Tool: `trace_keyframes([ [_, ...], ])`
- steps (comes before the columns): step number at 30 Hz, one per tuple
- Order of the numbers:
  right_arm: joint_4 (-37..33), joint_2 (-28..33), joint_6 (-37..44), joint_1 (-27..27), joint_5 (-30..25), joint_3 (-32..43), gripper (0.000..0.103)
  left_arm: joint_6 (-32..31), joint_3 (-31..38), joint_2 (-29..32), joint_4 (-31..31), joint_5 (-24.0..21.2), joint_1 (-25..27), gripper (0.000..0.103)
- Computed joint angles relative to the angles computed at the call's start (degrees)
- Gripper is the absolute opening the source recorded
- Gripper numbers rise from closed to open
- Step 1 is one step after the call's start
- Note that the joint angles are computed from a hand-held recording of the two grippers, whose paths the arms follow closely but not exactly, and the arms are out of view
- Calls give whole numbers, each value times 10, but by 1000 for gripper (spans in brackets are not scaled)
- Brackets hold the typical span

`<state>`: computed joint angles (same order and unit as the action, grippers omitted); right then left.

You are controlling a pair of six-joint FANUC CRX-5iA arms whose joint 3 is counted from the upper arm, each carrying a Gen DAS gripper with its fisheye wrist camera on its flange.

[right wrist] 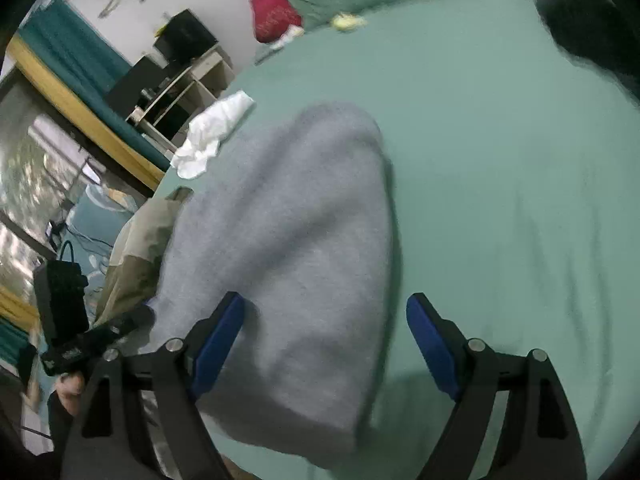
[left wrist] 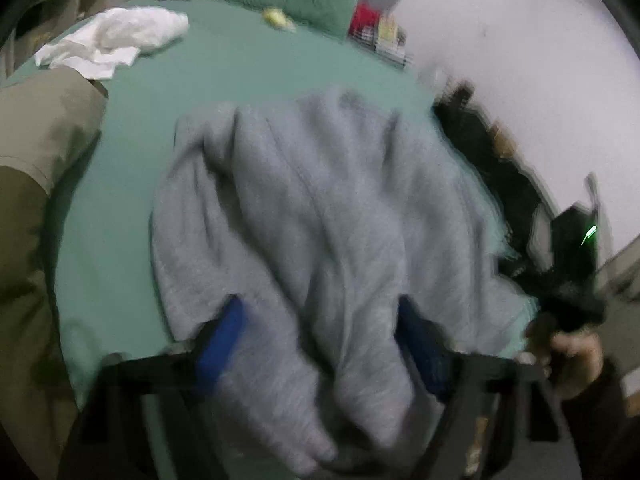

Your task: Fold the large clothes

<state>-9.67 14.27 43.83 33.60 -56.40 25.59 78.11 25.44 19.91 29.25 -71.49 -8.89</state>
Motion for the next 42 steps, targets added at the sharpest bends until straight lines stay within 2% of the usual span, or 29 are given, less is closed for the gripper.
trace_keyframes([
  [1, -36, -16, -1, -6, 42, -32, 83, 5, 2, -1, -18, 2, -4, 37],
  [2, -89, -33, 5, -14, 96, -67, 83, -2, -10, -9, -22, 14, -3, 30],
  [3, -113, -40, 9, -14, 127, -86, 83, -6, -27, -21, -17, 30, 2, 18],
  [5, -155, -46, 21, -7, 180, -116, 82, 7, -69, -57, -8, 69, 13, 13],
  [6, -140, -46, 20, 5, 192, -121, 74, 24, -89, -78, -16, 89, 19, 12],
  [7, -121, -45, 23, 16, 194, -121, 67, 41, -102, -94, -25, 100, 25, 12],
  [8, -132, -45, 39, 14, 184, -114, 54, 55, -111, -104, -30, 105, 28, 12],
  [9, -137, -47, 49, 11, 174, -110, 47, 63, -123, -113, -27, 108, 33, 12],
  [12, -100, -51, 65, 12, 99, -75, 44, 76, -113, -117, -55, 93, 16, 12],
  [14, -75, -58, 64, 16, 59, -54, 43, 75, -81, -102, -64, 70, 6, 13],
  [17, -32, -70, 63, 23, -1, -38, 43, 67, -58, -89, -58, 28, -6, 23],
  [19, 3, -93, 58, 29, -45, -50, 43, 70, -54, -88, -58, 13, -12, 57],
  [21, 29, -113, 46, 33, -76, -70, 43, 68, -77, -98, -41, 26, -14, 72],
  [23, 22, -136, 48, 18, -92, -97, 44, 61, -90, -93, -13, 32, -14, 77],
  [25, 7, -150, 34, 10, -81, -128, 50, 69, -94, -83, 3, 34, -14, 87],
  [29, 55, -169, -4, 25, -63, -163, 69, 94, -92, -55, 36, 56, -17, 94],
  [31, 65, -179, 3, 23, -63, -167, 70, 99, -86, -45, 38, 69, -23, 96],
  [34, 72, -189, 26, 3, -31, -171, 75, 91, -82, -25, 62, 80, -27, 97],
  [38, 25, -172, 73, -42, -15, -144, 80, 101, -43, 25, 79, 47, -32, 98],
  [42, -40, -114, 124, -68, -14, -95, 80, 73, -27, 43, 87, 50, -45, 100],
])
